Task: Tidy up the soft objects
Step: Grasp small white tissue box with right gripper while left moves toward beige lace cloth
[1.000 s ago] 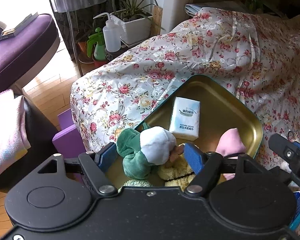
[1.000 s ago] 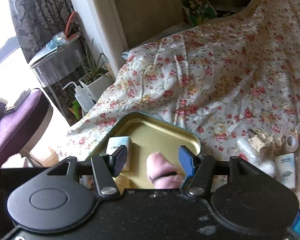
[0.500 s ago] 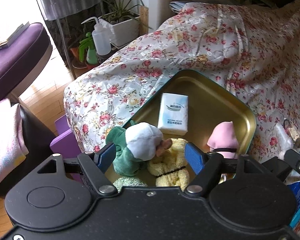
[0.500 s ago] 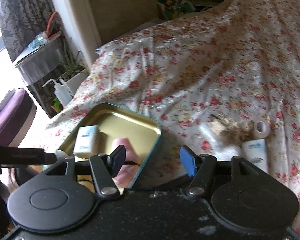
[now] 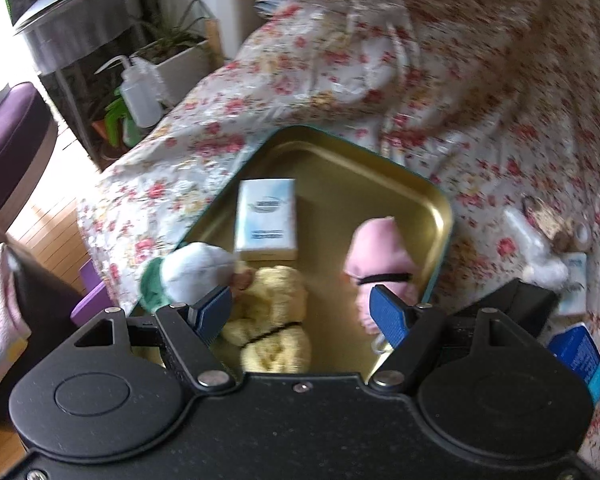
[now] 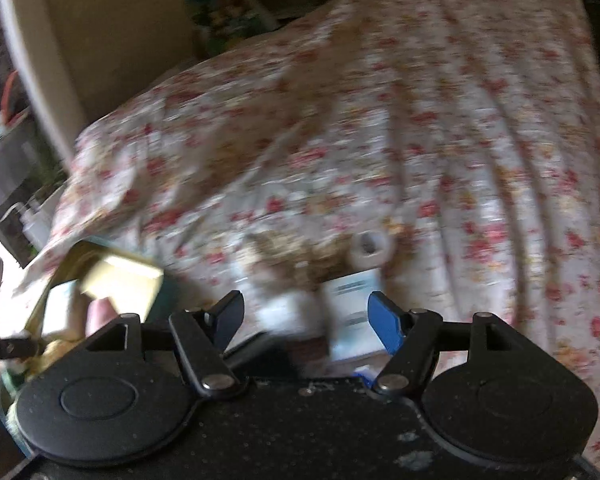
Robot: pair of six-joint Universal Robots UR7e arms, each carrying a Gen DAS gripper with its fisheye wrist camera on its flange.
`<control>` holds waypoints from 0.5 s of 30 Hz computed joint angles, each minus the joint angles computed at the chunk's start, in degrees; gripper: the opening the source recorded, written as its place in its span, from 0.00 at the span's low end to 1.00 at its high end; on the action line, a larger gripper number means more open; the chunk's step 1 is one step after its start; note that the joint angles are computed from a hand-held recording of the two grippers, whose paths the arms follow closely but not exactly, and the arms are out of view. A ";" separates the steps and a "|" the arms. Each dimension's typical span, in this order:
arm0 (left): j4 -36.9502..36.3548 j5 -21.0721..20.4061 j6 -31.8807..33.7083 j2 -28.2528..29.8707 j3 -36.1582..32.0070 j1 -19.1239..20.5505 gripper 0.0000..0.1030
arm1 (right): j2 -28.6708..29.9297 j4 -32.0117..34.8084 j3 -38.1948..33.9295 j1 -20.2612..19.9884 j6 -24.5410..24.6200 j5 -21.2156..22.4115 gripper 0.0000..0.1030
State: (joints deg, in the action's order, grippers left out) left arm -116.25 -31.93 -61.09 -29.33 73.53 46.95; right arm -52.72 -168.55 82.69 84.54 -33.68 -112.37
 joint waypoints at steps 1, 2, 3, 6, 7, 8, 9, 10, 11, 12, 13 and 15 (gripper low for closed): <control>-0.39 -0.12 1.11 0.69 -0.71 -0.10 0.70 | 0.36 -0.47 -0.85 -0.11 0.45 -1.16 0.69; -0.80 -0.22 2.09 1.30 -1.33 -0.18 0.70 | 0.88 -0.16 -2.10 -0.24 1.10 -1.94 0.69; -1.54 -0.41 3.53 2.10 -2.12 -0.29 0.69 | 0.96 0.22 -2.70 -0.38 1.72 -2.18 0.69; -3.36 -0.97 7.24 4.22 -4.28 -0.61 0.70 | 1.50 2.00 -5.01 -0.72 4.00 -3.31 0.69; -4.02 -1.24 8.48 4.87 -4.94 -0.69 0.70 | 1.83 2.12 -5.76 -0.72 4.26 -3.92 0.69; -4.76 -1.58 9.76 5.52 -5.59 -0.77 0.70 | 2.07 1.95 -6.23 -0.68 4.30 -4.42 0.69; -5.50 -1.97 11.08 6.20 -6.30 -0.86 0.70 | 2.16 1.69 -6.46 -0.64 4.23 -4.67 0.69; -6.29 -2.42 12.53 6.93 -7.10 -0.96 0.70 | 2.42 1.56 -7.03 -0.61 4.04 -4.78 0.71; -7.03 -2.79 13.79 7.54 -7.77 -1.03 0.70 | 2.48 1.33 -7.31 -0.59 3.84 -4.63 0.71; -7.69 -3.09 14.81 8.01 -8.27 -1.12 0.70 | 2.51 0.71 -7.32 -0.44 3.66 -4.60 0.73; -8.55 -3.49 16.10 8.56 -8.84 -1.17 0.70 | 2.87 0.02 -7.60 -0.32 3.40 -4.55 0.77; -10.11 -4.31 18.34 9.48 -9.82 -1.25 0.70 | 3.55 -1.38 -8.64 -0.27 2.15 -3.94 0.83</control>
